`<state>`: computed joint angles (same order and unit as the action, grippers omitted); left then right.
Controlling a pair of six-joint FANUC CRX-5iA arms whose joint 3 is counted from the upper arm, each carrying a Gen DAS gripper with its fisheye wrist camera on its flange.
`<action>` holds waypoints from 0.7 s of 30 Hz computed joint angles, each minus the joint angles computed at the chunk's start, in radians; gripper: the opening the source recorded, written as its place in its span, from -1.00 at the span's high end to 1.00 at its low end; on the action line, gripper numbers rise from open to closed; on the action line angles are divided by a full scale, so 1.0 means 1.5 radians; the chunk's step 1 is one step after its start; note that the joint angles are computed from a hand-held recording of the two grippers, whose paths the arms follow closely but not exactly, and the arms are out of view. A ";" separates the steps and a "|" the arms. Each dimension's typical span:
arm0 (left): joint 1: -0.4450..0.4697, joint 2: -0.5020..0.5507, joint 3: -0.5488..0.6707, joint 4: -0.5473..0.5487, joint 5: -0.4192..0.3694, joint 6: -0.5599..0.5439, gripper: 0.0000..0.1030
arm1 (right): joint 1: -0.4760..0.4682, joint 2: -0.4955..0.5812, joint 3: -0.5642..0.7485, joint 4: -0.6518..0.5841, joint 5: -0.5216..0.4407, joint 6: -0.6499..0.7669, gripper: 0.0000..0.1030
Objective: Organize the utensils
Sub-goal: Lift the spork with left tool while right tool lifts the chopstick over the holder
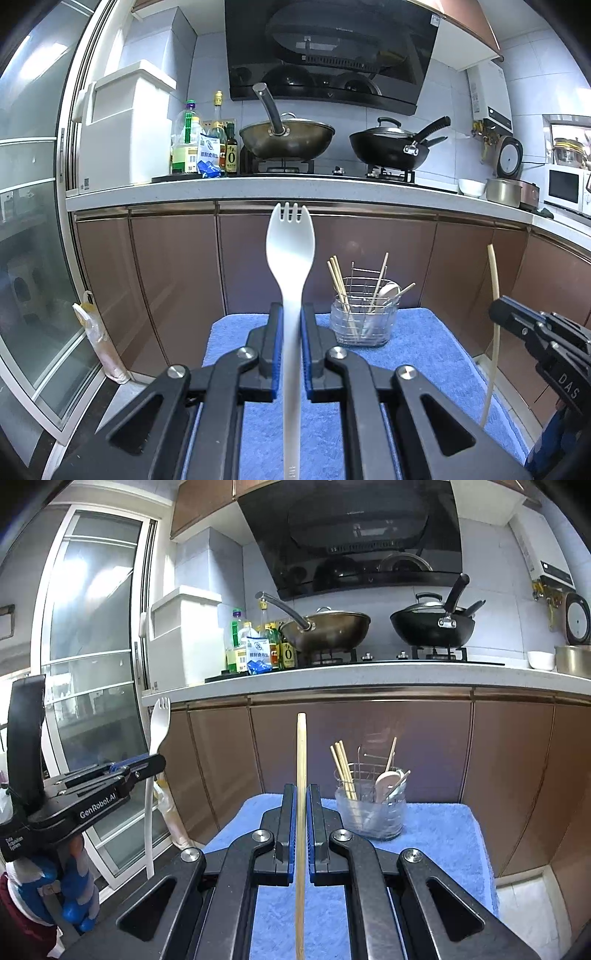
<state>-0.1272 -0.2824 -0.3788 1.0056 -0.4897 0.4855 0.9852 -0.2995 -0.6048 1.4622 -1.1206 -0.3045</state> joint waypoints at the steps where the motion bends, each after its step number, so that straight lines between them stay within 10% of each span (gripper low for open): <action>1: -0.004 0.008 0.006 0.000 0.003 0.001 0.84 | -0.007 0.000 0.000 0.004 0.006 0.001 0.90; 21: -0.107 0.293 0.306 0.055 -0.034 0.103 0.84 | -0.368 0.057 0.088 0.178 0.327 -0.031 0.90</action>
<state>-0.2878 0.1576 0.0808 1.0881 -0.5402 0.6405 0.4328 -0.2134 -0.4736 1.7299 -0.6306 -0.3505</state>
